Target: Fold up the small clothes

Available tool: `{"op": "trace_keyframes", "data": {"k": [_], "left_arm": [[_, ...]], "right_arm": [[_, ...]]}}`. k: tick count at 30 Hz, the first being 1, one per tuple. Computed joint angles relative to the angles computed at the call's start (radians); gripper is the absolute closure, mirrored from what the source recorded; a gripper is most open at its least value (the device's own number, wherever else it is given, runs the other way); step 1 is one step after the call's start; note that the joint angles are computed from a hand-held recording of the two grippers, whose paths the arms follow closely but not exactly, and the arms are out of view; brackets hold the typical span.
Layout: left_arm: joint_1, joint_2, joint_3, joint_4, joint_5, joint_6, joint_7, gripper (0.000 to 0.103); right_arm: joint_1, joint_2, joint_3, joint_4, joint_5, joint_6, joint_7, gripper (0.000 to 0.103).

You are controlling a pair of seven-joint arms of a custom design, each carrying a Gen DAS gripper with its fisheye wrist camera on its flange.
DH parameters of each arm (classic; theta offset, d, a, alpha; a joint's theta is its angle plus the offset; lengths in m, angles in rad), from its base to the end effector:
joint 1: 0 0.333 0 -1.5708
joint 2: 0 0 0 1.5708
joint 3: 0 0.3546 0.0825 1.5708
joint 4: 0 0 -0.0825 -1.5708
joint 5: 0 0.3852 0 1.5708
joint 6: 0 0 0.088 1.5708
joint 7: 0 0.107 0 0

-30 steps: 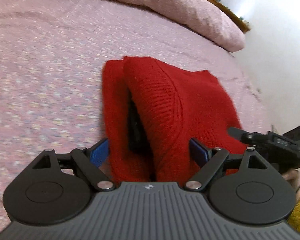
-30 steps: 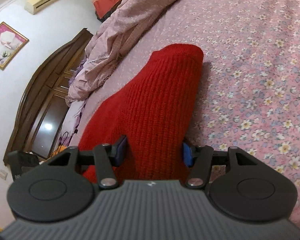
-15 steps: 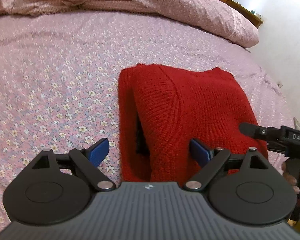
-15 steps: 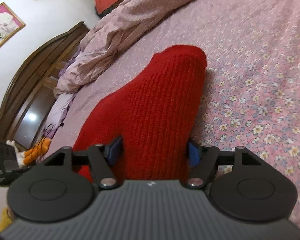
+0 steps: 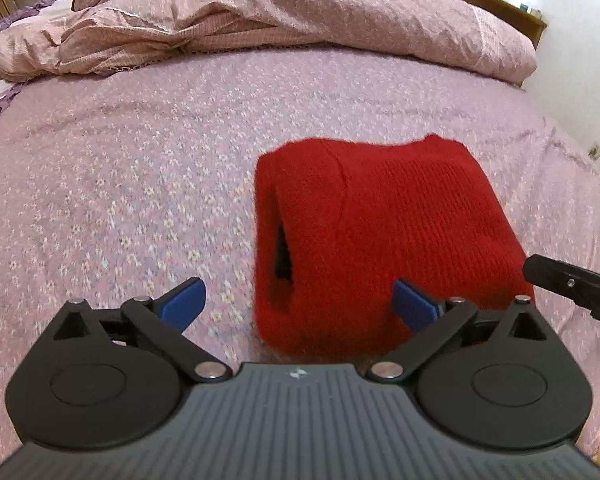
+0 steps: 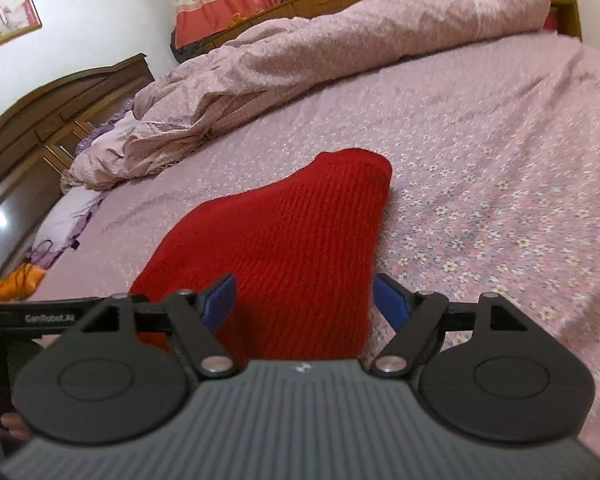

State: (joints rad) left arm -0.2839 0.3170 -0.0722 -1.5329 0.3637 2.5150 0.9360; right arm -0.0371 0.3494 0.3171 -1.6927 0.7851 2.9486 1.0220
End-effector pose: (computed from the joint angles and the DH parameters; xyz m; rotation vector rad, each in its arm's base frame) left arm 0.6737 -0.2450 0.5875 -1.8880 1.7639 -0.7432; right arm 0.6996 0.1175 0.5280 -1.5648 1.4875 -0.3701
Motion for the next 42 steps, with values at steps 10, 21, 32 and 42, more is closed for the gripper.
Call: {"op": "trace_keyframes", "data": {"k": [10, 21, 32, 42], "left_arm": [[-0.025, 0.001, -0.016, -0.018, 0.003, -0.111, -0.026, 0.001], [-0.027, 0.016, -0.021, -0.004, 0.007, -0.170, -0.036, 0.001], [-0.039, 0.029, -0.014, 0.014, 0.030, -0.186, -0.047, 0.001], [-0.036, 0.033, -0.018, 0.018, 0.021, -0.191, -0.037, 0.001]], "right_arm": [[0.064, -0.066, -0.043, -0.133, -0.148, 0.072, 0.113, 0.026], [0.064, -0.061, -0.045, -0.163, -0.325, 0.080, 0.256, 0.026], [0.047, -0.058, -0.037, -0.164, -0.368, 0.059, 0.323, 0.026], [0.044, -0.056, -0.036, -0.161, -0.365, 0.048, 0.328, 0.026]]}}
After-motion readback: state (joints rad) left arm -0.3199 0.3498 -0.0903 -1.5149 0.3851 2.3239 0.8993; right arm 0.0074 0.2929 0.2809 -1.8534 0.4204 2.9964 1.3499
